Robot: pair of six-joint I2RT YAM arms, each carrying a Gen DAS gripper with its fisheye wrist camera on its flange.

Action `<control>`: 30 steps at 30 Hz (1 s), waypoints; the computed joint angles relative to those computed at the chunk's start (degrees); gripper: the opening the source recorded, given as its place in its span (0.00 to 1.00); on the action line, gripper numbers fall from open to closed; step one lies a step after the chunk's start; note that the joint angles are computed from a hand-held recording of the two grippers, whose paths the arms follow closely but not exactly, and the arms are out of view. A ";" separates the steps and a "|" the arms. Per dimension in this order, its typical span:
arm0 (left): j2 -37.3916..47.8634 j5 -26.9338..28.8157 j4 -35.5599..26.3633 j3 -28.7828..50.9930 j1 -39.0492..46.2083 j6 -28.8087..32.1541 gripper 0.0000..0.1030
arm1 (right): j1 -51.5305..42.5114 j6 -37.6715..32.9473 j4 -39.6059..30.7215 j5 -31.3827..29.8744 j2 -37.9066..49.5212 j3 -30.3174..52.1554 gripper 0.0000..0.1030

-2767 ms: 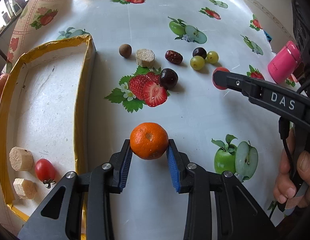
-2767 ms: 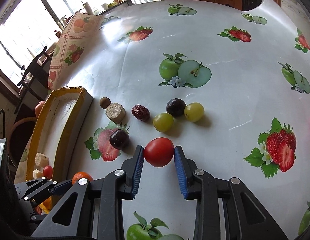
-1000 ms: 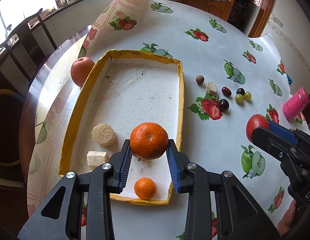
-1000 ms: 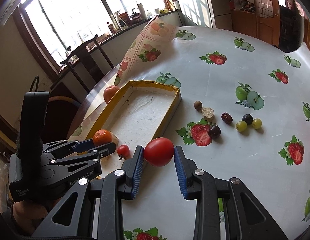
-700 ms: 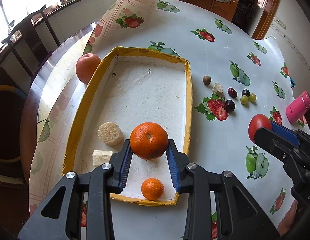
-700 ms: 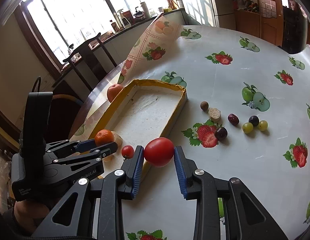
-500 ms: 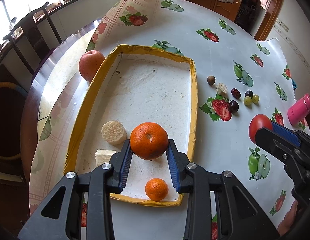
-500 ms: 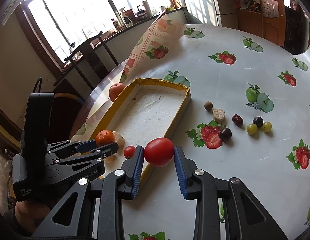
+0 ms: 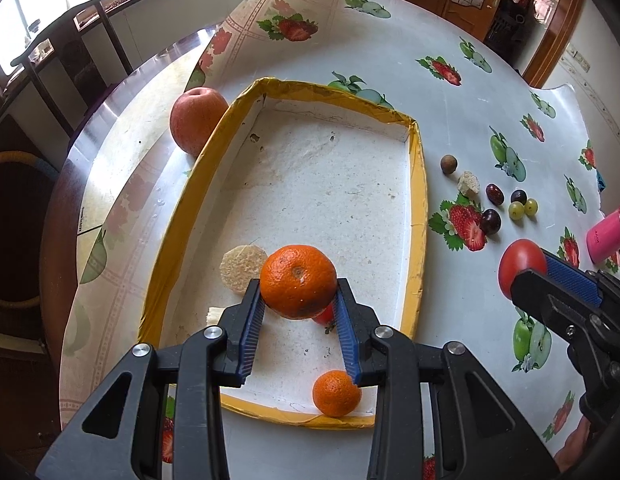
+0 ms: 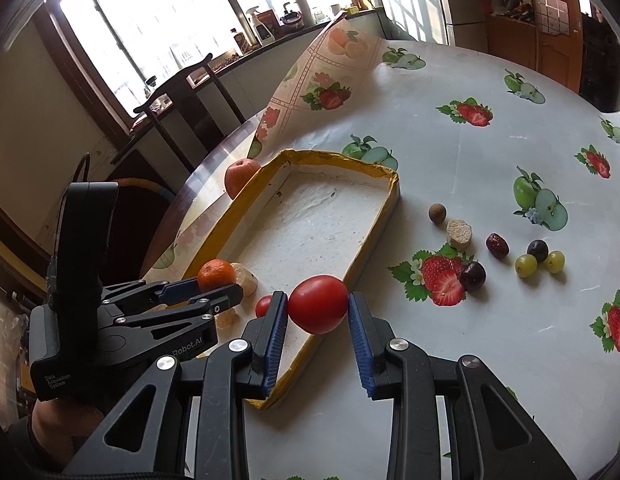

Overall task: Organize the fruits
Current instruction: 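Carry the mandarin and tomato into the yellow tray and open both tools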

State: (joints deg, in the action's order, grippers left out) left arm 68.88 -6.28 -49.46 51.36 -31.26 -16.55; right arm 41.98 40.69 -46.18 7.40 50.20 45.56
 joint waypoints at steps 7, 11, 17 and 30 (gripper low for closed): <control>2.59 0.47 1.44 1.57 3.85 2.31 0.31 | -1.21 -2.16 4.76 -2.25 4.89 -0.01 0.30; 4.63 0.74 2.42 2.89 5.59 3.55 0.31 | -2.77 -3.84 7.17 -3.72 7.75 0.83 0.30; 9.62 1.99 4.96 4.56 8.54 4.74 0.31 | -5.62 -6.88 11.67 -6.81 13.28 2.31 0.30; 19.00 2.25 10.02 3.89 8.59 5.24 0.32 | -5.08 -11.20 20.95 -10.09 29.28 2.28 0.30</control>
